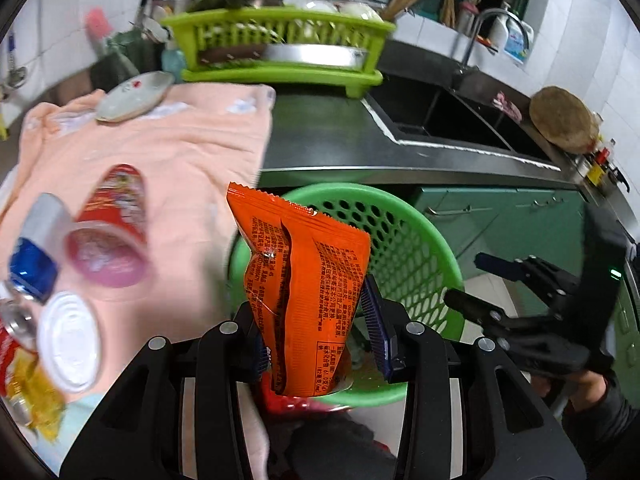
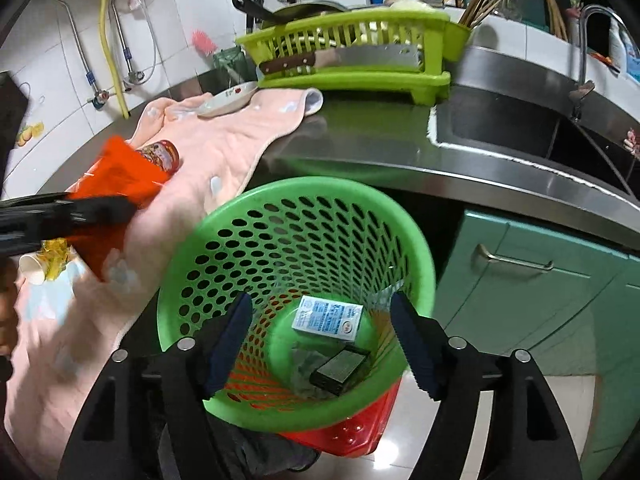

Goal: Collect trash
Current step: 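Release the orange packet into the green basket with the left gripper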

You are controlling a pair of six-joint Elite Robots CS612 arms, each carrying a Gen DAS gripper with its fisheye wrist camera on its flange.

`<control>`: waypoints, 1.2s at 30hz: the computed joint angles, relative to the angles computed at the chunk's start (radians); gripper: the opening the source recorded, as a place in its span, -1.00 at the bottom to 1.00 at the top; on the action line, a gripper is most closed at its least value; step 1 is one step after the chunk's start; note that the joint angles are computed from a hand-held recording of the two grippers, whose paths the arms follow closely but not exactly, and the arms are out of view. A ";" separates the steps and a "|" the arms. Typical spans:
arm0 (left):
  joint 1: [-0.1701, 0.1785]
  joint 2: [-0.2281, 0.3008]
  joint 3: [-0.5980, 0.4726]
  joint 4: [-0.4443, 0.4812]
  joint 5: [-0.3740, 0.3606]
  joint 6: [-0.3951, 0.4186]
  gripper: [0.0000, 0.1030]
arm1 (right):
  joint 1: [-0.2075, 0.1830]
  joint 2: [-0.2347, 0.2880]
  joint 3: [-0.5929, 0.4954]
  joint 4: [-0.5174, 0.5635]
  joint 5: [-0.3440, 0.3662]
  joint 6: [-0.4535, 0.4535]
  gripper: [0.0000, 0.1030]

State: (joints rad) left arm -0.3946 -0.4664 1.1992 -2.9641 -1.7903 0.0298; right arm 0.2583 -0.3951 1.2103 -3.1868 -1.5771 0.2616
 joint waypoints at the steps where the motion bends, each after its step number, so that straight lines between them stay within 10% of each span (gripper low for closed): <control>1: -0.003 0.006 -0.011 0.012 -0.004 0.000 -0.22 | 0.000 -0.005 0.012 -0.016 -0.006 -0.001 0.39; 14: -0.019 0.047 -0.070 0.055 -0.030 -0.021 0.45 | -0.004 -0.031 0.063 -0.081 -0.025 0.013 0.51; 36: 0.083 -0.035 0.090 -0.101 0.151 -0.127 0.46 | 0.050 0.015 -0.127 0.012 0.084 -0.076 0.54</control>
